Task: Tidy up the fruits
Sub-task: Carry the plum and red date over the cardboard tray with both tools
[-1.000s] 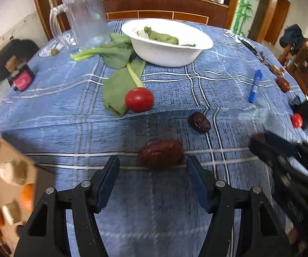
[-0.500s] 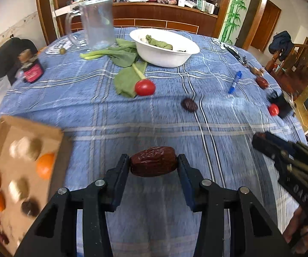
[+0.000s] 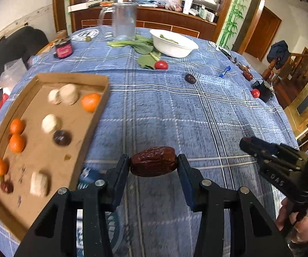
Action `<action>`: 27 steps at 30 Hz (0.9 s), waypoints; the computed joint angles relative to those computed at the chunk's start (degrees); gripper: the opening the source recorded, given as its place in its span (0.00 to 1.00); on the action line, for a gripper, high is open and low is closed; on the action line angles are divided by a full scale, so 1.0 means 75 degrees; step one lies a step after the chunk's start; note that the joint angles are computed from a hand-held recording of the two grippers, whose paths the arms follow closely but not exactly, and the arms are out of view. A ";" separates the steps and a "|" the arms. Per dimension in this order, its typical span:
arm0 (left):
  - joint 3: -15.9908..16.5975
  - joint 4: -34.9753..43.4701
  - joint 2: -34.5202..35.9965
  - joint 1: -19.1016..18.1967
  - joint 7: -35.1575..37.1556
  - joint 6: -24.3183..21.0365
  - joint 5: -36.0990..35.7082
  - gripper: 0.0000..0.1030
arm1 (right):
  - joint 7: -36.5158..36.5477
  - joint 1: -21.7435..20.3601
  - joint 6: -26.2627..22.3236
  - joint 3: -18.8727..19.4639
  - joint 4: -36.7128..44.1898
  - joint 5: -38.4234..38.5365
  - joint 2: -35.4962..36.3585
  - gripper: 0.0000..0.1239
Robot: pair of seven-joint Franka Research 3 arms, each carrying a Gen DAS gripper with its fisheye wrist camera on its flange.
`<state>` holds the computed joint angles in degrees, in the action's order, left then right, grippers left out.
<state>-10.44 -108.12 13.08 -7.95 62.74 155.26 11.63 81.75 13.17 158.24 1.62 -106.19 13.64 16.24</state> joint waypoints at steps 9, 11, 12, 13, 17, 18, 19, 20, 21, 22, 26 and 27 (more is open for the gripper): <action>0.0199 -0.1247 -0.1091 0.0185 -0.0448 0.0488 0.0258 0.43 | 0.0216 0.0385 -0.0133 0.0108 0.0080 -0.0320 -0.0063 0.24; 0.0256 -0.1443 -0.1282 0.0250 -0.0611 0.0561 0.0381 0.43 | 0.0167 0.0473 -0.0171 0.0179 0.0248 -0.0351 0.0001 0.24; 0.0277 -0.1538 -0.1376 0.0286 -0.0684 0.0599 0.0426 0.43 | 0.0143 0.0534 -0.0177 0.0212 0.0343 -0.0381 0.0043 0.24; 0.0307 -0.1661 -0.1492 0.0344 -0.0710 0.0638 0.0418 0.43 | 0.0102 0.0576 -0.0199 0.0245 0.0443 -0.0387 0.0094 0.24; 0.0439 -0.2057 -0.1869 0.0582 -0.1067 0.0679 0.0649 0.43 | -0.0067 0.0766 -0.0303 0.0375 0.0872 -0.0384 0.0329 0.24; 0.0472 -0.2168 -0.1963 0.0650 -0.1124 0.0696 0.0684 0.43 | -0.0110 0.0818 -0.0324 0.0404 0.0978 -0.0379 0.0391 0.24; 0.0493 -0.2263 -0.2050 0.0713 -0.1223 0.0689 0.0758 0.44 | -0.0163 0.0859 -0.0361 0.0435 0.1105 -0.0361 0.0468 0.24; 0.0523 -0.2355 -0.2130 0.0791 -0.1334 0.0681 0.0845 0.44 | -0.0240 0.0897 -0.0430 0.0485 0.1280 -0.0325 0.0573 0.24; 0.0536 -0.2419 -0.2185 0.0845 -0.1385 0.0673 0.0892 0.44 | -0.0293 0.0935 -0.0492 0.0517 0.1430 -0.0292 0.0661 0.25; 0.0557 -0.2499 -0.2258 0.0921 -0.1495 0.0639 0.0997 0.44 | -0.0364 0.0983 -0.0572 0.0567 0.1650 -0.0255 0.0798 0.25; 0.0623 -0.2790 -0.2473 0.1162 -0.1752 0.0574 0.1203 0.44 | -0.0521 0.1211 -0.0769 0.0620 0.2266 -0.0251 0.1171 0.25; 0.0643 -0.2846 -0.2504 0.1206 -0.1761 0.0557 0.1201 0.44 | -0.0542 0.1270 -0.0822 0.0623 0.2429 -0.0264 0.1271 0.25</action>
